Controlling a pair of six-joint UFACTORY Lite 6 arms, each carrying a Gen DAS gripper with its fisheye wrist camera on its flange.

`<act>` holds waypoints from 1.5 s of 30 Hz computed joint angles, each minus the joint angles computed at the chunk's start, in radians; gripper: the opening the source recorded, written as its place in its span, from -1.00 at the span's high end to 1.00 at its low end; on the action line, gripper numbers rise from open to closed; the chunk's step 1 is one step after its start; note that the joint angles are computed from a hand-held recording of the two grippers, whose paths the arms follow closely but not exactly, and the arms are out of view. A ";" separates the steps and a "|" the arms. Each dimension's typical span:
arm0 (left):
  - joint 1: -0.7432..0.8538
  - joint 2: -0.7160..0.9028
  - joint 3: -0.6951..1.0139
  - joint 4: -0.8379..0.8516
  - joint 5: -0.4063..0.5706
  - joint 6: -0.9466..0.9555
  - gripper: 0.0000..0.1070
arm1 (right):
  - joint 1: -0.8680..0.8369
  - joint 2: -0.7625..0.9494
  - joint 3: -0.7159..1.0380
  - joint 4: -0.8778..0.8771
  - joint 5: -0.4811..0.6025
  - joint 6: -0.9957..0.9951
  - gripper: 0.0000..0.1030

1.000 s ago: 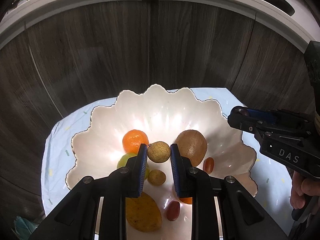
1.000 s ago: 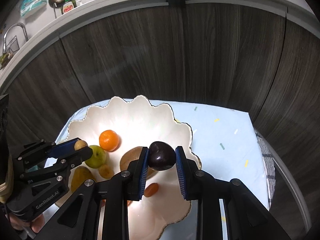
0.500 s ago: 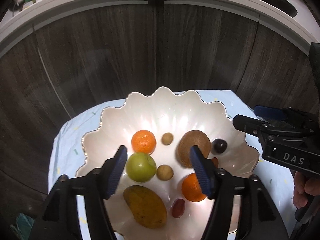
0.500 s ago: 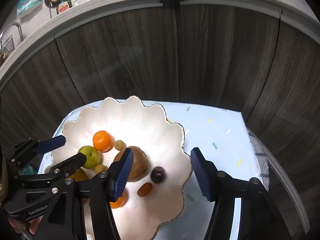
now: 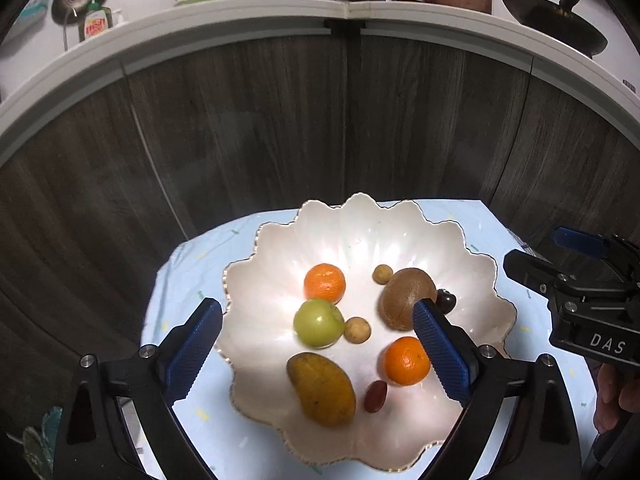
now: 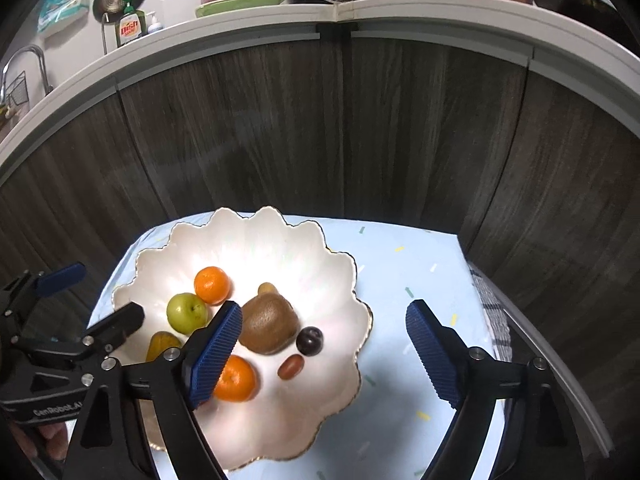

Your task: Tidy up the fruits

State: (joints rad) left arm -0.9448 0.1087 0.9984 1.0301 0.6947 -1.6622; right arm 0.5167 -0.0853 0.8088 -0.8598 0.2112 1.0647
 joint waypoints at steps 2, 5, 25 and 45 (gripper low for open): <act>-0.025 -0.025 -0.008 -0.012 0.038 0.001 -0.83 | 0.016 -0.038 -0.024 0.005 0.017 0.010 -0.69; -0.068 -0.066 -0.026 -0.025 0.093 -0.012 -0.88 | 0.040 -0.088 -0.052 0.037 0.040 0.001 -0.70; -0.391 -0.242 -0.129 -0.149 0.398 -0.180 -0.89 | 0.332 -0.430 -0.246 0.017 0.334 0.199 -0.70; -0.757 -0.256 -0.137 -0.284 0.640 -0.443 -0.89 | 0.982 -0.654 -0.338 -0.077 0.893 0.634 -0.71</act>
